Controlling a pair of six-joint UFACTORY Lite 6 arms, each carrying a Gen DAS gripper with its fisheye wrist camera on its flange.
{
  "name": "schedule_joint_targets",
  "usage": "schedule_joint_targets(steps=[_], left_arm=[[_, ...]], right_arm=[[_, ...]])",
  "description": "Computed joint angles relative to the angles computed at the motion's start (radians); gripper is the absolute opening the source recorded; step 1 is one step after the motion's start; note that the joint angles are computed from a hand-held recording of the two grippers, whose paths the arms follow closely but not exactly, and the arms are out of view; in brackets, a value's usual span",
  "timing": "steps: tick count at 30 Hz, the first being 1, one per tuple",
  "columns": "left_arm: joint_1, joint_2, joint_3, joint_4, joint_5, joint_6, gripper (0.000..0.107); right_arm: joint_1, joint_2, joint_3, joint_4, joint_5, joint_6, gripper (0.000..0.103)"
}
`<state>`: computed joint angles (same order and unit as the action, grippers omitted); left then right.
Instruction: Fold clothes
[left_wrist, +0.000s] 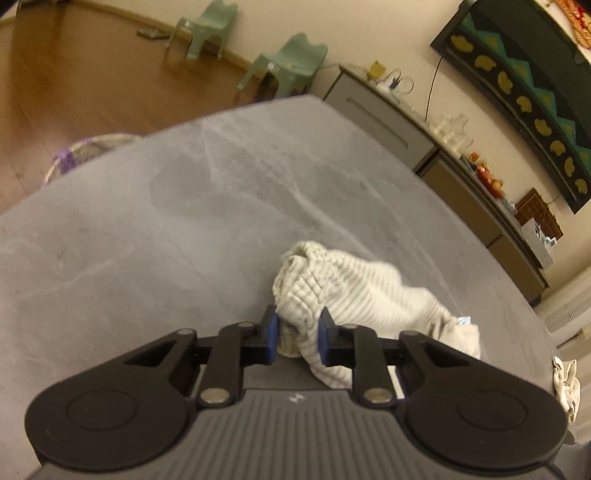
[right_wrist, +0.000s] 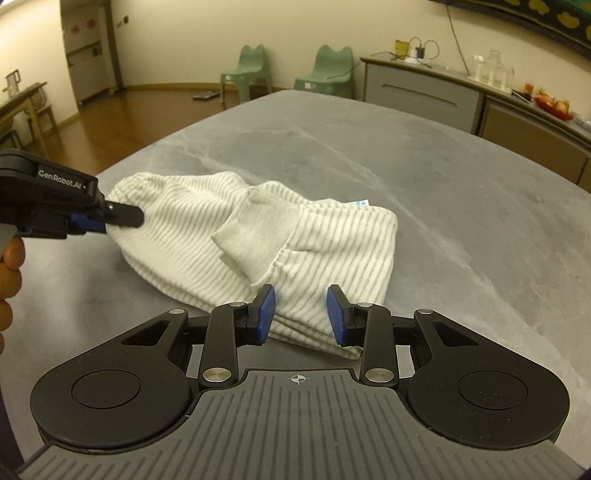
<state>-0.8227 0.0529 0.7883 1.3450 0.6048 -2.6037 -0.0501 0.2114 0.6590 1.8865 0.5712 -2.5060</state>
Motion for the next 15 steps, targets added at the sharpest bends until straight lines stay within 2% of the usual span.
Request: schedule_joint_targets(steps=[2, 3, 5, 6, 8, 10, 12, 13, 15], left_arm=[[-0.078, 0.044, 0.112, -0.096, 0.146, 0.155, 0.012], [-0.114, 0.105, 0.214, -0.152, 0.250, 0.230, 0.012], [-0.243, 0.238, 0.423, -0.145, 0.431, 0.433, 0.012], [-0.294, 0.315, 0.528, -0.105, 0.474, 0.513, 0.013], [-0.334, 0.462, 0.723, -0.087, 0.471, 0.679, 0.018], [-0.329, 0.496, 0.777, -0.091, 0.418, 0.709, 0.020], [-0.304, 0.415, 0.664, -0.049, 0.329, 0.571, 0.019], [-0.280, 0.332, 0.560, -0.011, 0.257, 0.467, 0.019], [-0.225, 0.174, 0.376, 0.078, 0.121, 0.258, 0.027]], right_arm=[[-0.014, 0.019, 0.004, -0.003, 0.016, -0.022, 0.036], [-0.017, 0.022, 0.004, -0.002, 0.021, -0.032, 0.036], [-0.016, 0.013, -0.007, 0.002, 0.028, -0.047, 0.036], [-0.012, 0.018, -0.001, 0.002, 0.029, -0.044, 0.036], [-0.021, 0.033, 0.021, -0.043, 0.039, -0.002, 0.037], [-0.066, 0.057, 0.070, -0.186, 0.076, 0.144, 0.041], [-0.154, 0.078, 0.119, -0.335, 0.148, 0.320, 0.051], [-0.197, 0.090, 0.141, -0.389, 0.184, 0.383, 0.051], [-0.269, 0.123, 0.186, -0.463, 0.244, 0.450, 0.051]])
